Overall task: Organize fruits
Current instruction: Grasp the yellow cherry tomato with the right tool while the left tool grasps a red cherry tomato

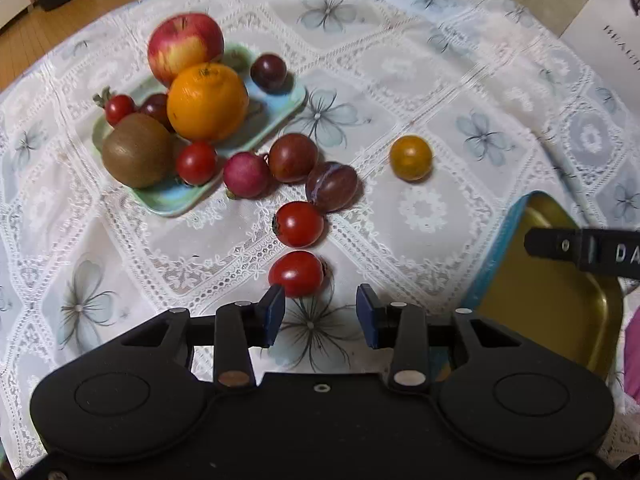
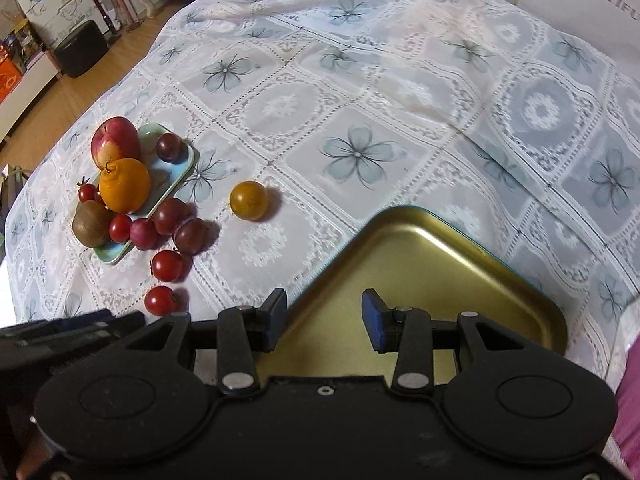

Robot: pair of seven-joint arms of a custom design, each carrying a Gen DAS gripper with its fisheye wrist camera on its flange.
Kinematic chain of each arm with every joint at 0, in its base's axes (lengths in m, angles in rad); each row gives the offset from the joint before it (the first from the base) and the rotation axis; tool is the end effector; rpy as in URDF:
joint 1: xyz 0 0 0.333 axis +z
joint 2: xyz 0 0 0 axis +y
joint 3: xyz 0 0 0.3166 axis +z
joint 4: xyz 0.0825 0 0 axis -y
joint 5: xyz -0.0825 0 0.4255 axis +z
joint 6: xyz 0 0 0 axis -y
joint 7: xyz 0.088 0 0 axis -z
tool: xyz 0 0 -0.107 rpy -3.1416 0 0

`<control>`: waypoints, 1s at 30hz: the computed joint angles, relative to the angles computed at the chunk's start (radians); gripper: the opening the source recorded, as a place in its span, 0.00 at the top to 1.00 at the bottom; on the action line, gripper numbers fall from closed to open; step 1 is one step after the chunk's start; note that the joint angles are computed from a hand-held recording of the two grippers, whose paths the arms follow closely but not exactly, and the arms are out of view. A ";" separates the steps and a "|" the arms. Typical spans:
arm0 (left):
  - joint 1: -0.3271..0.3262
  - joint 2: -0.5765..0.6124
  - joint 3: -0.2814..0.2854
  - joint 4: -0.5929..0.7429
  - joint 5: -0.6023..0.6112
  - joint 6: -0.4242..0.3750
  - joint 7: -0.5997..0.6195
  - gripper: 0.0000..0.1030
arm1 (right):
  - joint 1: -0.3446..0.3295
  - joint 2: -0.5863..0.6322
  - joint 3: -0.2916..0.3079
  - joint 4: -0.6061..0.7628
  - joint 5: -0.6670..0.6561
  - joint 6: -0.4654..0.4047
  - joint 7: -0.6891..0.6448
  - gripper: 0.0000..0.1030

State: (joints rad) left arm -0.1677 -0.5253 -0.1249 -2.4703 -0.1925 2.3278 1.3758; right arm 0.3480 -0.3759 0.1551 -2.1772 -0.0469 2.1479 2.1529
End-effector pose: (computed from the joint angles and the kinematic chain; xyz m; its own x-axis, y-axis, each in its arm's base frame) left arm 0.4399 -0.1390 0.5014 -0.0201 -0.9825 0.1849 -0.9406 -0.0441 -0.3366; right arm 0.4473 0.2529 0.5678 -0.0438 -0.9942 -0.0979 -0.9394 0.0744 -0.3345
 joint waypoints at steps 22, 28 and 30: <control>0.030 0.128 -0.023 0.061 0.084 0.000 -0.123 0.54 | 0.023 0.382 -0.029 0.251 0.018 0.148 -0.060 0.55; 0.037 0.149 -0.032 0.071 0.101 0.005 -0.146 0.54 | 0.028 0.410 -0.034 0.239 0.098 0.213 -0.149 0.53; 0.037 0.150 -0.036 0.072 0.111 0.007 -0.153 0.54 | 0.028 0.414 -0.035 0.233 0.106 0.230 -0.159 0.53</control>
